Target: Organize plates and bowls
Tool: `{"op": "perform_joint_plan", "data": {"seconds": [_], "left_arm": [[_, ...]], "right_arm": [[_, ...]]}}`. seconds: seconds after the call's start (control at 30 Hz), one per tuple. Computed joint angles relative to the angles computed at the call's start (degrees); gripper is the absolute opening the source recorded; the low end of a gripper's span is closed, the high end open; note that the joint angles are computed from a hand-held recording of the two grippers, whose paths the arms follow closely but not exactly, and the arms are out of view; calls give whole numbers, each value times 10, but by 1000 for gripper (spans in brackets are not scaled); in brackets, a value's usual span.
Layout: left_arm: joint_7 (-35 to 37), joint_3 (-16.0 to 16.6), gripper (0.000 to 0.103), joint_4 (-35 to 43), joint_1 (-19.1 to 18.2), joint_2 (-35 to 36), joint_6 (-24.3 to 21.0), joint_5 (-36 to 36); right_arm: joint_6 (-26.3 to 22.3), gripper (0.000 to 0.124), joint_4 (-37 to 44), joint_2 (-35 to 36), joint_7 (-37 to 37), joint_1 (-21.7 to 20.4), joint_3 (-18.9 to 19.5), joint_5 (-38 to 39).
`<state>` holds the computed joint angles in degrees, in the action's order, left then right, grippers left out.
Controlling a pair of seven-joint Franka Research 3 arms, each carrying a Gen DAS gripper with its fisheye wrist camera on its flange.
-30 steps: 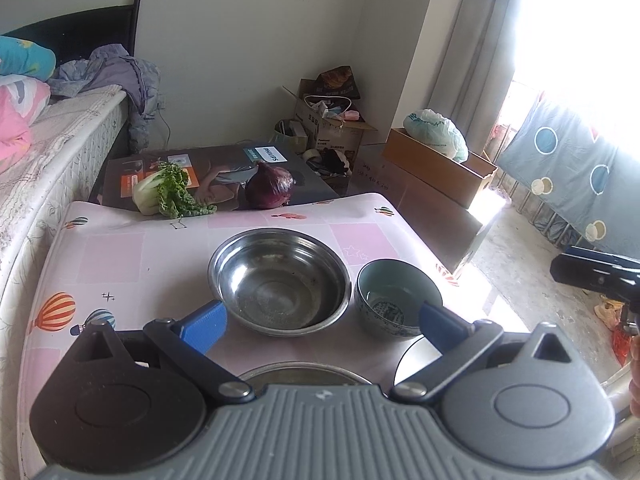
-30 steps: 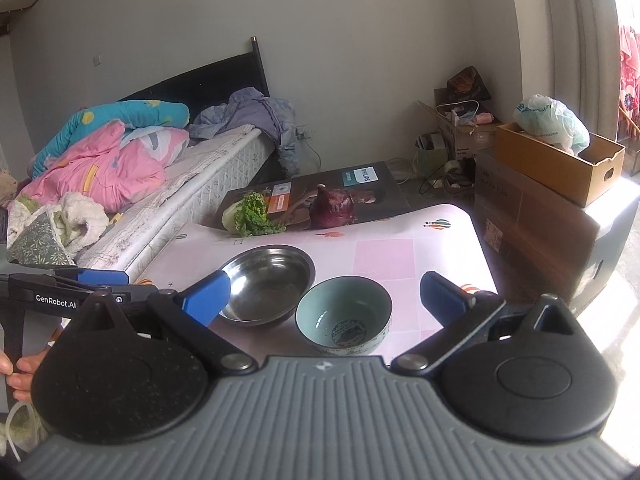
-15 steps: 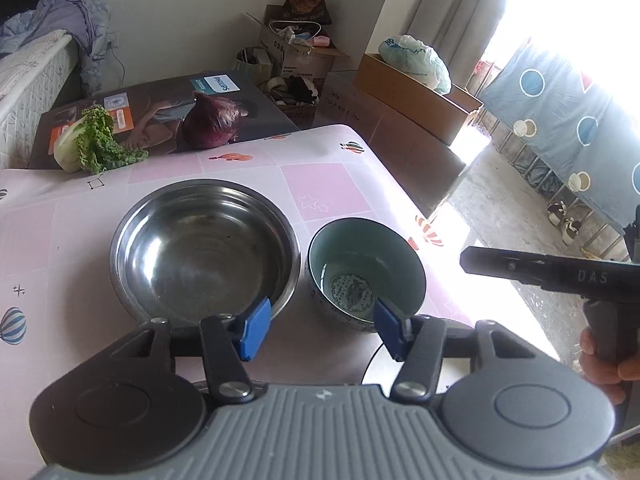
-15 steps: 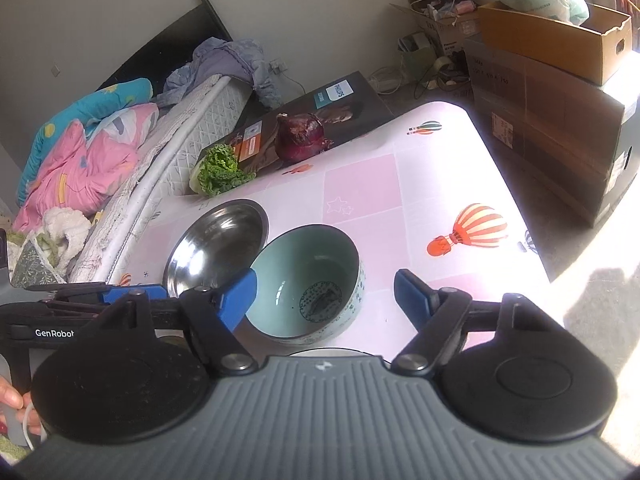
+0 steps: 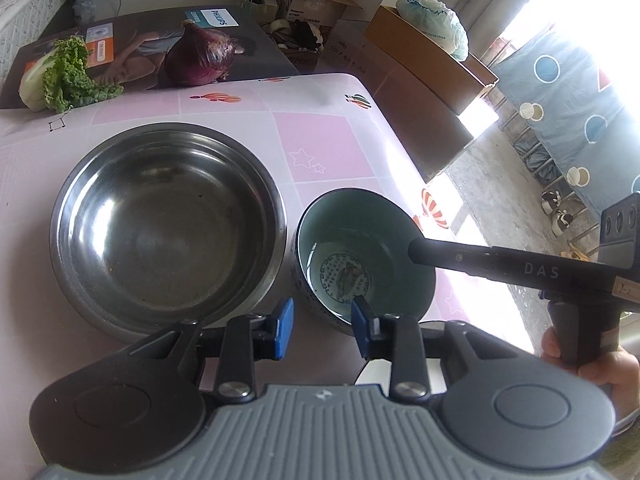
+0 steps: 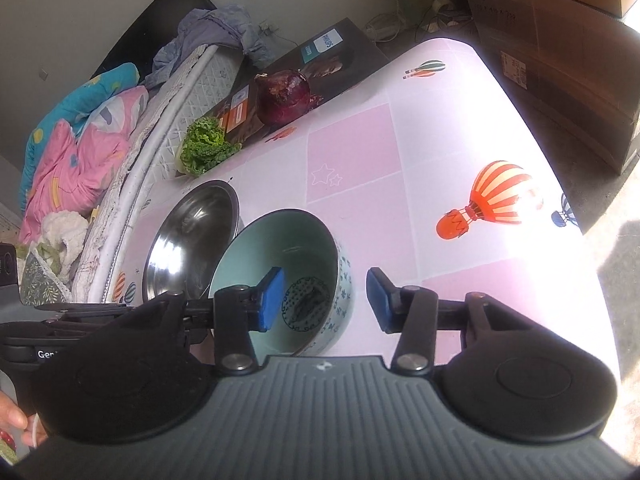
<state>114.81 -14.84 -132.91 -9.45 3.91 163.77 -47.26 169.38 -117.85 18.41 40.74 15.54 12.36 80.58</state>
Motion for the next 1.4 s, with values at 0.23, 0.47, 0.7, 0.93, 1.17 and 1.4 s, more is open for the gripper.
{"op": "perform_joint_plan", "data": {"seconds": [0.23,0.47,0.7,0.93,1.17,1.4], "left_arm": [[15,-7,32,17,8,21,-3,-42],[-22,-16,21,21,10,36,22,7],[-12,-31,21,28,29,40,8,1],[22,-29,21,40,27,44,-17,-16],[-11,-24,23,60,29,63,-35,41],[-30,-30,24,78,42,79,-58,72]], "right_arm": [[-7,29,13,20,38,0,-1,-36],[1,19,20,37,78,-7,8,-83],[-3,17,17,36,87,-18,14,-107],[-10,16,7,29,105,-31,15,-130],[-25,18,10,31,114,-35,14,-135],[-40,19,19,42,154,-29,4,-170]]}}
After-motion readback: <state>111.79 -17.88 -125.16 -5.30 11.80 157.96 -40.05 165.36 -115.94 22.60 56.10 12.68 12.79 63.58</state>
